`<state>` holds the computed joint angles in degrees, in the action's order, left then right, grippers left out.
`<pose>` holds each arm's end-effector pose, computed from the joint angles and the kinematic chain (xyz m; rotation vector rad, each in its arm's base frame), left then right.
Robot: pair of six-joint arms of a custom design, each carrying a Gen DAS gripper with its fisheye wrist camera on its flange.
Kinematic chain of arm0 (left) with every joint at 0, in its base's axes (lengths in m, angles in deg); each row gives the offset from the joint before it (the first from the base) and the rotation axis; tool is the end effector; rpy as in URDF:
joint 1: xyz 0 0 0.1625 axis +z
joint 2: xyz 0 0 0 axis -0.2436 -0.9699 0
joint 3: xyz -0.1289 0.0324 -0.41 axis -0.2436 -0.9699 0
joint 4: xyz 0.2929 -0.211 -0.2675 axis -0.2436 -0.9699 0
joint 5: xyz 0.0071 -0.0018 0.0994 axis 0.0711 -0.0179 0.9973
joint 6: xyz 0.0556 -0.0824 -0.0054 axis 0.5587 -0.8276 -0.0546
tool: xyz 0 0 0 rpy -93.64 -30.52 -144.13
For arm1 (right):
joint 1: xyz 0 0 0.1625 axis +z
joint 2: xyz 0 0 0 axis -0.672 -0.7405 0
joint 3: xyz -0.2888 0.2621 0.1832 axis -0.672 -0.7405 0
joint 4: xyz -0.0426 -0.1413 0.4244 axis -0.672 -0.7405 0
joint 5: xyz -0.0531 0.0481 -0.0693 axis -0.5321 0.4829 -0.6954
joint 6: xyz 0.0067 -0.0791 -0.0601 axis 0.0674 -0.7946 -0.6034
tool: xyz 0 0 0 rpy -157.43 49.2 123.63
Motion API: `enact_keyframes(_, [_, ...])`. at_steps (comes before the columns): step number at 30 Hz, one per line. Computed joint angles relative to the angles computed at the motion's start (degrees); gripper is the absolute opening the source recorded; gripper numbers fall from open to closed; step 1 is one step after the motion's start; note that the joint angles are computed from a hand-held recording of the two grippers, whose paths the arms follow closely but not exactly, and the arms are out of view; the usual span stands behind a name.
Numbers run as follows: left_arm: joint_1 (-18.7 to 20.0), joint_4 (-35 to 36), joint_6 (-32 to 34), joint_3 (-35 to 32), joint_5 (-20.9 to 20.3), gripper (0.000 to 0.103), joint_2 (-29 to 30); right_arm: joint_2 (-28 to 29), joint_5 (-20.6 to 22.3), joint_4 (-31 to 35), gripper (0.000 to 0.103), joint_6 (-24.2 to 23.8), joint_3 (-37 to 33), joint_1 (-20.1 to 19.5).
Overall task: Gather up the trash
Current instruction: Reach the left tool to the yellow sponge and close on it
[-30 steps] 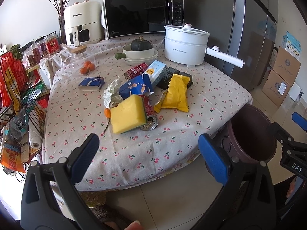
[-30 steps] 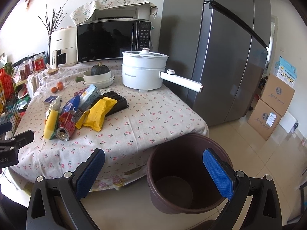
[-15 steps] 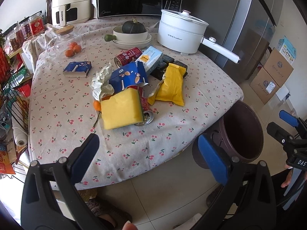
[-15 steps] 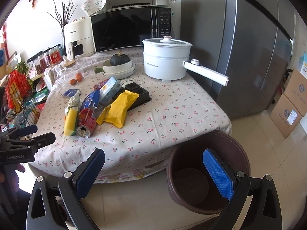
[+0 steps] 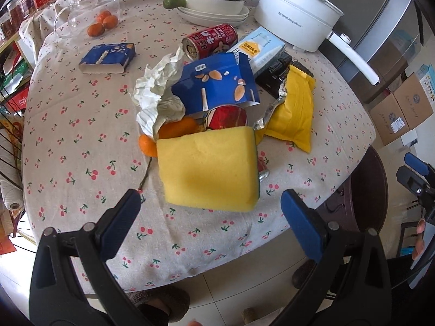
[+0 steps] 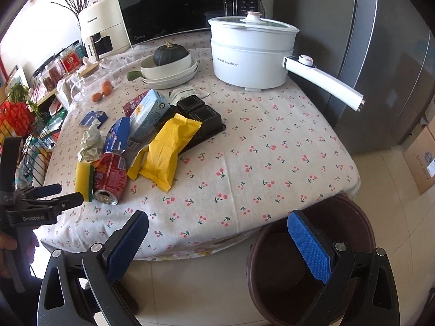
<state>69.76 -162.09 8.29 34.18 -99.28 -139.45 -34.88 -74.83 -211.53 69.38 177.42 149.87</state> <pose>-0.1845 -0.6172 0.2326 0.3130 2.4941 -0.4325 0.2592 -0.5947 0.2124 0.3657 -2.3600 0.5881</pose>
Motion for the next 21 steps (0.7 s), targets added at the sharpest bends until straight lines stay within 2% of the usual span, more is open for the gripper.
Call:
enact_keyframes(2, [-0.04,0.79,1.06,-0.66,-0.09,0.102,0.69,0.39,0.64,0.68,0.103,0.11,-0.66,-0.16])
enact_keyframes(8, [0.05,2.36,0.13,-3.09,1.91,0.102,3.83,3.12,-2.02,-1.59,0.103,-2.58,-2.70,0.42])
enact_keyframes(10, [-0.02,2.23,0.03,-3.39,2.61,0.098,4.45,3.36,-1.95,-1.94,0.103,-2.72,-2.89,0.53])
enact_keyframes(14, [0.60,2.33,-0.99,-3.55,1.94,0.082,4.31,3.61,-2.11,-2.96,0.103,-3.00,-2.77,0.68])
enact_keyframes(21, [3.01,-0.91,-2.72,-1.43,-3.77,0.060,-0.18,4.17,-2.90,-3.88,0.103,-3.38,-2.56,1.00])
